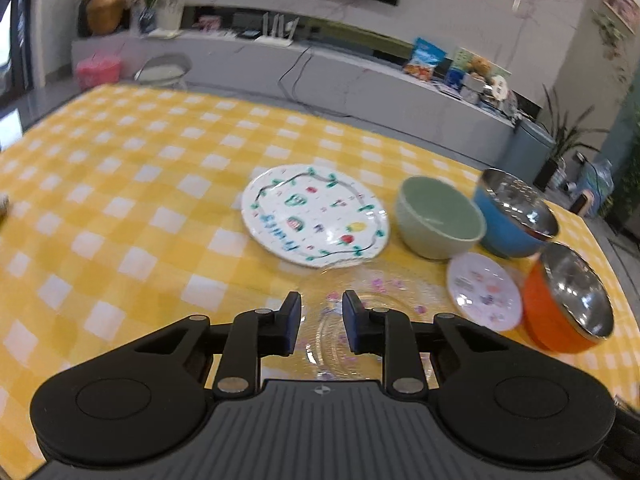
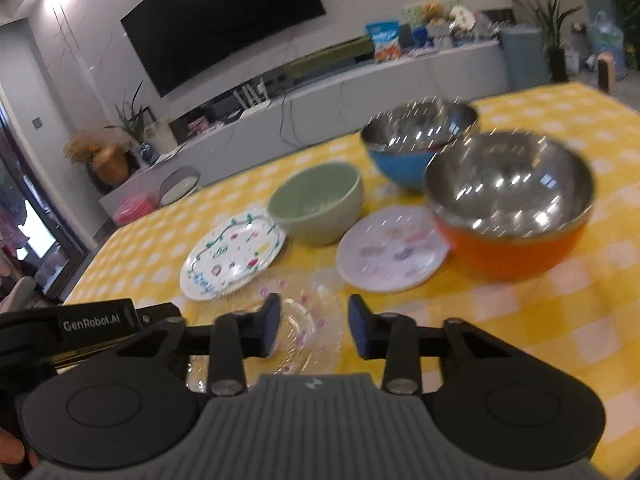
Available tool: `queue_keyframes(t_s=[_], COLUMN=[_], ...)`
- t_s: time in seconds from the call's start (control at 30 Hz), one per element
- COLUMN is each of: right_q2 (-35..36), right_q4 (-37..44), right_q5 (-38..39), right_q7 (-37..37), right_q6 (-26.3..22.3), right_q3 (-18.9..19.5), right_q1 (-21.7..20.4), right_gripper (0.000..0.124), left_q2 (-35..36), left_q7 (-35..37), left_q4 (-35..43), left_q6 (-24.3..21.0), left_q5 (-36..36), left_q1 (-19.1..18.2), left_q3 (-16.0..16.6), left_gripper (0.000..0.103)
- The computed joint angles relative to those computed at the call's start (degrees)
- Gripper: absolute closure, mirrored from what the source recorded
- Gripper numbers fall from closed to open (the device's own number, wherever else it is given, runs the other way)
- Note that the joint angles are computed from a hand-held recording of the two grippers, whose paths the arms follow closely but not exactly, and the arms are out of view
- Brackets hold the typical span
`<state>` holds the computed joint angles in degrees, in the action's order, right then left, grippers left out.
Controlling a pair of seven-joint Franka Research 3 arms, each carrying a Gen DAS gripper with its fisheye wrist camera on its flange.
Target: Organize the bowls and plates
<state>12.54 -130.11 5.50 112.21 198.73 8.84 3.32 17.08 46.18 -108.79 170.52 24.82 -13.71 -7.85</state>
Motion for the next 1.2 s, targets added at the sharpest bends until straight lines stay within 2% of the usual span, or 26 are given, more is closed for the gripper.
queue_keyframes(t_s=[0.07, 0.1, 0.3, 0.4, 0.47, 0.5, 0.6, 0.83, 1.07, 1.2], right_q2=[1.8, 2.6, 4.7, 5.5, 5.8, 5.8, 6.2, 6.5, 5.8, 5.6], right_q4=[1.0, 1.7, 2.8, 2.6, 2.8, 2.8, 2.7, 2.6, 2.3, 2.0], right_q5=[-4.9, -5.8, -3.4, -6.1, -7.0, -7.4, -8.9, -11.7, -13.3, -16.4], right_q7=[4.7, 5.6, 6.0, 8.2, 8.7, 8.9, 10.5, 13.8, 15.6, 17.8], right_q6=[-0.1, -0.5, -1.4, -0.2, -0.3, -0.4, -0.3, -0.3, -1.1, -0.9], right_q3=[4.5, 5.1, 4.4, 8.1, 8.2, 8.3, 9.7, 11.3, 12.6, 15.3], right_q1=[-5.3, -6.1, -5.2, -9.3, -9.7, -9.9, -11.7, -14.1, -15.8, -19.1], right_gripper=[0.094, 0.094, 0.094, 0.099, 0.102, 0.104, 0.109, 0.113, 0.116, 0.116], left_q2=[0.5, 0.7, 1.9, 2.3, 2.4, 2.4, 2.7, 2.9, 1.9, 0.3], left_q7=[-1.6, -1.8, 1.4, 1.6, 2.1, 2.7, 2.6, 4.6, 5.0, 6.6], left_q4=[-0.2, -0.3, -1.4, -1.4, -1.7, -2.0, -1.9, -2.4, -3.7, -5.5], left_q6=[0.3, 0.4, 2.0, 2.7, 3.6, 4.0, 4.2, 5.1, 5.8, 5.9], left_q5=[0.9, 0.9, -4.1, -4.2, -4.8, -5.4, -5.2, -9.6, -10.2, -12.1], left_q1=[-0.6, -0.5, 2.4, 1.7, 2.1, 2.6, 1.7, 4.6, 4.0, 5.8], left_q3=[1.3, 1.2, -2.0, -1.2, -1.5, -2.0, -1.0, -4.2, -3.4, -5.4], left_gripper=[0.074, 0.074, 0.074, 0.074, 0.074, 0.079, 0.084, 0.087, 0.088, 0.088])
